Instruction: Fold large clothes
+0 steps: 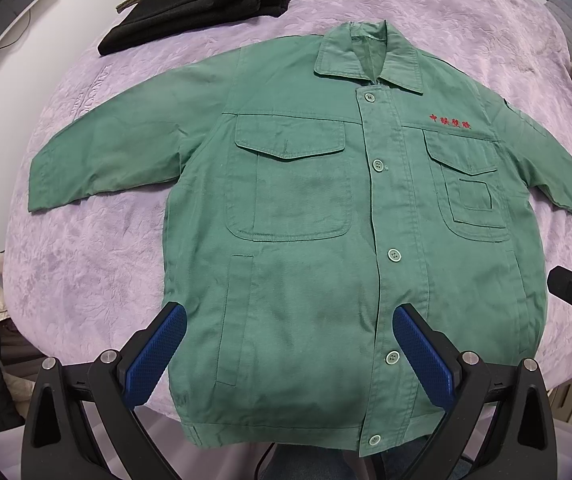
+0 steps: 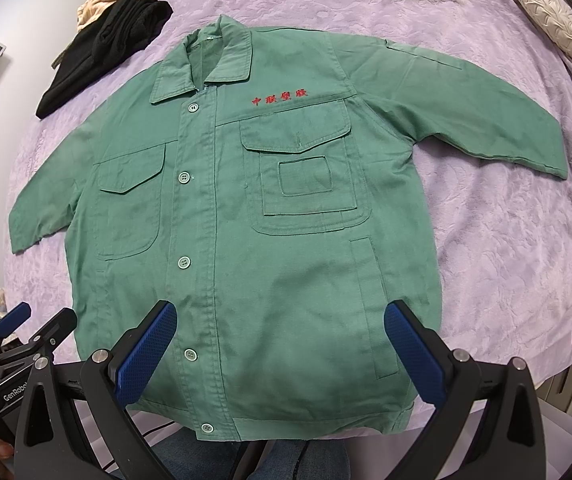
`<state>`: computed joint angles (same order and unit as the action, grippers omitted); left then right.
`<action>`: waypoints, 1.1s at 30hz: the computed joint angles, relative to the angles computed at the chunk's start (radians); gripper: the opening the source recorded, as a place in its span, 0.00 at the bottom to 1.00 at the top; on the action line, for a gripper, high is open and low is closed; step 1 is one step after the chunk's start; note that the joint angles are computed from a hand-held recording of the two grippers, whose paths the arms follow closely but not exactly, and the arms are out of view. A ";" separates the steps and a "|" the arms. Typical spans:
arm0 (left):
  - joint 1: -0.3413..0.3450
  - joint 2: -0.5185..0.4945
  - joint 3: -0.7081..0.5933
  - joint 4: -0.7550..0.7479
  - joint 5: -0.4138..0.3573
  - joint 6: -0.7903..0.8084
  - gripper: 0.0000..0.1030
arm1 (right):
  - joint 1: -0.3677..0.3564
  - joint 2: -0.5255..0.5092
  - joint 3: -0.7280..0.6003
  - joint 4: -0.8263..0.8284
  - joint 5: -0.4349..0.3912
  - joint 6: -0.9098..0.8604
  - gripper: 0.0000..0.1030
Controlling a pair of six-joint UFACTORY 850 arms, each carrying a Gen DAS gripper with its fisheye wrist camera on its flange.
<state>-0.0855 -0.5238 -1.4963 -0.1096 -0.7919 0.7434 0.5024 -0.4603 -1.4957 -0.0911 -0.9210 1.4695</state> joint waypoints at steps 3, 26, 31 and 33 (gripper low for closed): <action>-0.001 0.000 -0.001 0.000 -0.001 -0.002 1.00 | 0.000 -0.001 -0.002 0.001 0.000 0.000 1.00; 0.004 -0.008 -0.012 0.004 -0.014 -0.011 1.00 | 0.001 -0.014 -0.018 0.003 -0.005 -0.005 1.00; 0.005 -0.009 -0.013 0.002 -0.016 -0.011 1.00 | 0.000 -0.016 -0.020 0.004 -0.007 -0.007 1.00; 0.006 -0.015 -0.019 0.000 -0.020 -0.011 1.00 | 0.002 -0.018 -0.020 0.007 -0.009 -0.007 1.00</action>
